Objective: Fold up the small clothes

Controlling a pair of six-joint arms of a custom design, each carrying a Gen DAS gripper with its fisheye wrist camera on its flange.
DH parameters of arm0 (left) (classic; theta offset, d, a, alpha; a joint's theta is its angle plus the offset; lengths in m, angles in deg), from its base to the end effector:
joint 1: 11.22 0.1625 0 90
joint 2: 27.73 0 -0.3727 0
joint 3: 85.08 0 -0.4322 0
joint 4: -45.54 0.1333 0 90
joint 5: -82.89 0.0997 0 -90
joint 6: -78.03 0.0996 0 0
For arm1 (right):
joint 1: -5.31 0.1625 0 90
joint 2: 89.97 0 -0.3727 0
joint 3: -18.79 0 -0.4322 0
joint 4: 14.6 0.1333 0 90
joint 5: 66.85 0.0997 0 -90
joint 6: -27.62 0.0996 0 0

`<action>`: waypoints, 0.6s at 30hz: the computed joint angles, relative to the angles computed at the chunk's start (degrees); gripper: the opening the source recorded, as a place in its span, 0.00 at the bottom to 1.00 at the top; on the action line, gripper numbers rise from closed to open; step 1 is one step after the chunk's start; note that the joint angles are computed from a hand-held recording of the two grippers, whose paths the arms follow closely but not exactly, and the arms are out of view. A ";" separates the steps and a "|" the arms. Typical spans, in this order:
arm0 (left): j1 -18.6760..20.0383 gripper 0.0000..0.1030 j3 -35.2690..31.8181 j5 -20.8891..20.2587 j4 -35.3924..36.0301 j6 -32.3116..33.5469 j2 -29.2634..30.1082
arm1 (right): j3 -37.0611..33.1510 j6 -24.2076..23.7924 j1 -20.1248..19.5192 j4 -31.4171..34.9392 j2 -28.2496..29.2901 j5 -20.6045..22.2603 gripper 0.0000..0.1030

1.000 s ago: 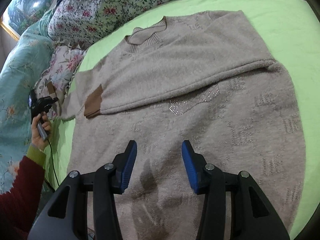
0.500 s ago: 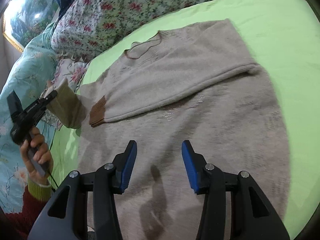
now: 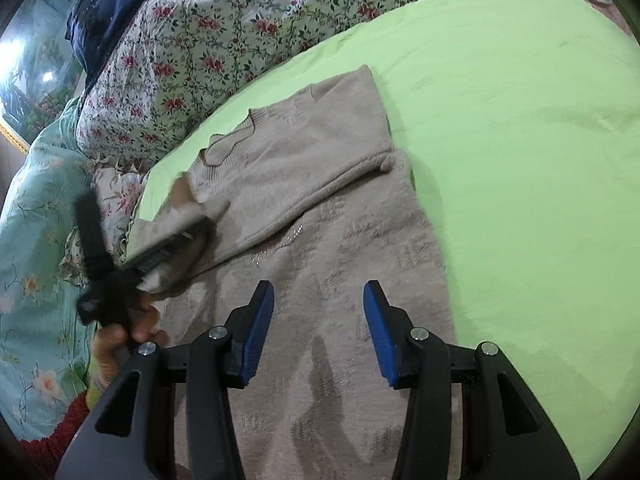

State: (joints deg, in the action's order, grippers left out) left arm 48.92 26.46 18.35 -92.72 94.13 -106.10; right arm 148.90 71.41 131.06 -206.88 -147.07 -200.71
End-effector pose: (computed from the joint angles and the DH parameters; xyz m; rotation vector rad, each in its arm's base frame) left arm -0.1244 -0.5704 0.2302 0.9800 2.5180 -0.4282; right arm 0.3156 -0.3283 0.0482 -0.4569 -2.5854 1.1966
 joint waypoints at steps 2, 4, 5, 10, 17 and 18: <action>-0.14 0.64 1.52 -0.17 -0.20 0.34 -1.92 | -0.41 -0.29 0.12 -0.25 0.22 -0.14 0.47; -0.83 0.73 3.79 0.86 -1.47 1.66 -4.87 | -1.35 -1.38 -0.22 -0.62 0.86 0.49 0.47; -1.03 0.76 4.64 1.38 -1.48 1.97 -6.31 | -2.30 -2.50 -0.59 -0.83 1.50 1.15 0.47; 0.38 0.78 6.73 2.52 2.33 1.00 -14.40 | -8.31 -8.45 -2.43 -0.68 5.68 4.58 0.47; 5.39 0.78 6.56 16.11 -0.65 -0.73 -19.07 | -21.59 -18.80 -5.94 4.26 12.92 11.99 0.47; 6.52 0.78 5.68 19.93 -1.54 -1.57 -17.81 | -24.04 -20.68 -6.55 5.29 14.33 12.53 0.47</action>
State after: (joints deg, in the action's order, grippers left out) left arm 55.43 32.14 38.29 -94.26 92.55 -123.90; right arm 124.86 50.73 124.52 -201.59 -132.74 -188.18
